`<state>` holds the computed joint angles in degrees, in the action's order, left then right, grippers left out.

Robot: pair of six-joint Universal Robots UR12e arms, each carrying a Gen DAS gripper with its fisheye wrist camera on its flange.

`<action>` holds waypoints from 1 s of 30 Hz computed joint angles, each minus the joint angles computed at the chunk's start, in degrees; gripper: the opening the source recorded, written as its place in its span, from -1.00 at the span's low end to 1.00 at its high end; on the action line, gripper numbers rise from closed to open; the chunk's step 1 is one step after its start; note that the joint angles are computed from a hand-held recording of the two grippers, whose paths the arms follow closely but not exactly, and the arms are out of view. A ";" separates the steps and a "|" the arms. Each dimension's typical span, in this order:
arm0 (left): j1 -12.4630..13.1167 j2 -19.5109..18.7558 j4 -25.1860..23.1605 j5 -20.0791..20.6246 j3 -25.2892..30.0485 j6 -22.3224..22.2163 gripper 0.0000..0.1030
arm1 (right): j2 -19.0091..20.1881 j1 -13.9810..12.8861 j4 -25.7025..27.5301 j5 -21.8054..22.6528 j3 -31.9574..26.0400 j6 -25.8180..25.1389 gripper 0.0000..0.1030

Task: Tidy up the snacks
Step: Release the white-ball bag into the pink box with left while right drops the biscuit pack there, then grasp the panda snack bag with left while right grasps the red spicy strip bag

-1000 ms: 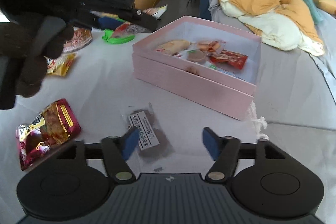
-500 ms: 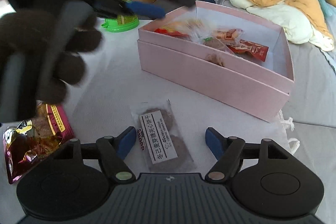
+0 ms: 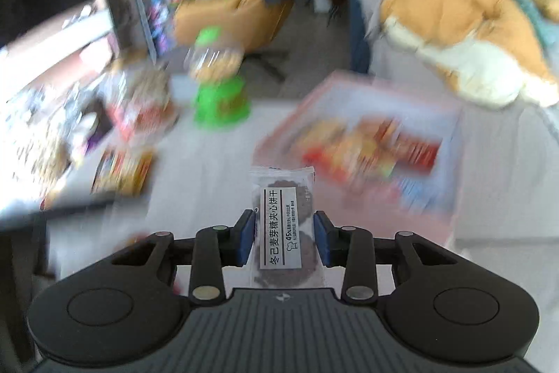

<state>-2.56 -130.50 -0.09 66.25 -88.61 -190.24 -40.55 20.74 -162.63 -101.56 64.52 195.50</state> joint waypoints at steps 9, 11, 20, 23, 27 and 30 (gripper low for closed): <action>1.82 2.06 0.13 -2.91 -3.54 4.64 -0.03 | 7.93 -1.98 10.57 -13.93 -16.82 3.92 0.43; 3.10 2.42 -0.21 -5.31 -3.98 5.94 -0.03 | 7.71 -2.08 12.58 -11.67 -16.08 5.03 0.43; 7.63 2.53 3.16 1.07 -2.90 3.41 -0.03 | 6.38 -0.33 11.28 -3.79 -11.55 0.77 0.67; 8.51 0.13 5.12 -0.99 0.52 -0.35 -0.03 | 6.69 0.43 11.23 -1.56 -11.92 -0.43 0.80; 8.22 -5.06 4.18 -2.57 8.39 -0.87 -0.03 | 7.29 1.34 12.51 4.19 -12.94 -0.55 0.80; 7.00 -8.31 0.17 0.20 14.13 4.25 -0.03 | 7.47 2.44 12.92 6.46 -12.89 -1.70 0.80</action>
<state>4.44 -138.81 0.08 66.44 -74.48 -186.00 -33.08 23.19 -149.71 -95.10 51.63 193.80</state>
